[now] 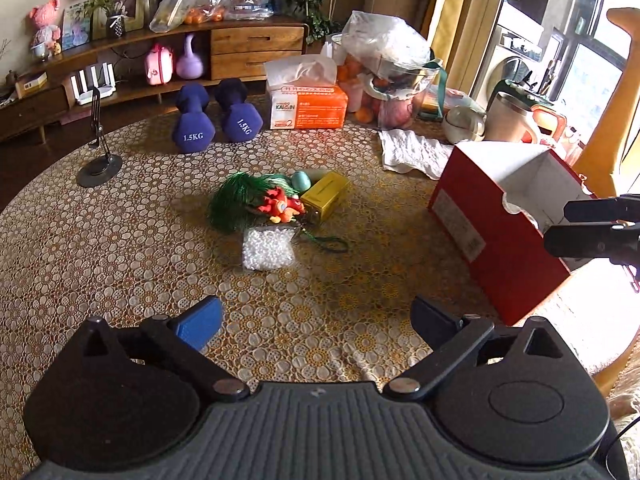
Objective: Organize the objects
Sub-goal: 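Grasp the white foam-bead bag with the left tool while the right tool grasps the yellow box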
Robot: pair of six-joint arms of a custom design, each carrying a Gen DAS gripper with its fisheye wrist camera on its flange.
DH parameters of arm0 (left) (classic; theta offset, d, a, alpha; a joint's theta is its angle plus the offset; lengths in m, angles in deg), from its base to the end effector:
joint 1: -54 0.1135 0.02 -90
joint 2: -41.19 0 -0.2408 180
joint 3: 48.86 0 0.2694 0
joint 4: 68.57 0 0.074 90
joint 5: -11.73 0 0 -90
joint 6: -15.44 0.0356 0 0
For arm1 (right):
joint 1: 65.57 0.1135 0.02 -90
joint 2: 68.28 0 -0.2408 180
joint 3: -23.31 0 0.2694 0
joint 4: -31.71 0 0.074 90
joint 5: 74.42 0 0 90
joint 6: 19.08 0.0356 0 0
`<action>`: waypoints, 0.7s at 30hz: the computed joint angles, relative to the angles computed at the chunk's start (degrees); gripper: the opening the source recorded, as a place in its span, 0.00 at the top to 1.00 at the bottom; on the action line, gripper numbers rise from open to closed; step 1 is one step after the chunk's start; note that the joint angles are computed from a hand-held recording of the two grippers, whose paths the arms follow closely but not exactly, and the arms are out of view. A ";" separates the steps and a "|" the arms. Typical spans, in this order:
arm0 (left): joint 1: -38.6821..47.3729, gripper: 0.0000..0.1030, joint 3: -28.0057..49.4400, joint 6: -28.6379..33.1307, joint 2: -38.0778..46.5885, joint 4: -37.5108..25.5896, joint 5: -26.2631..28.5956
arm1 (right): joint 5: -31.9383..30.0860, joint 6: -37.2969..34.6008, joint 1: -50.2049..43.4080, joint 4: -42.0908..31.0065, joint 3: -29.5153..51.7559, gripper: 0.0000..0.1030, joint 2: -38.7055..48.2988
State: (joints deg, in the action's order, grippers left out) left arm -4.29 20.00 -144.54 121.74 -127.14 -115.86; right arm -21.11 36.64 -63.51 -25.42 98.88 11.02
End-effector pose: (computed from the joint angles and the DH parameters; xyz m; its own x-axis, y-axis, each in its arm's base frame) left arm 0.1650 -0.2258 0.2002 -0.7010 -0.2819 -0.6551 -0.2711 0.9549 -0.1208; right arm 0.2931 0.0318 0.2430 -0.5412 -0.4714 -0.6963 -0.7557 0.6358 0.1569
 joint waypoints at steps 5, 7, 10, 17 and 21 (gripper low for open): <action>4.68 0.02 -4.77 3.53 0.13 5.87 1.63 | 3.76 4.81 5.52 5.14 1.53 0.09 4.88; 6.46 0.02 -6.43 4.85 0.33 8.49 2.17 | 5.59 6.85 7.78 7.67 2.43 0.09 7.56; 9.11 0.02 -8.02 6.52 1.63 12.08 2.59 | 7.72 9.41 10.50 10.15 4.74 0.09 11.89; 13.77 0.02 -9.01 11.45 7.16 19.98 3.02 | 12.00 15.60 15.82 13.57 12.70 0.09 22.05; 15.44 0.02 -8.28 14.54 10.30 23.31 2.58 | 14.36 19.03 18.68 13.84 18.77 0.10 28.27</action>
State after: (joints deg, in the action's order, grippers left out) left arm 11.15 11.72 -130.00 132.05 -103.84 -113.28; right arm -6.76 55.67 -44.83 -11.58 117.66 39.30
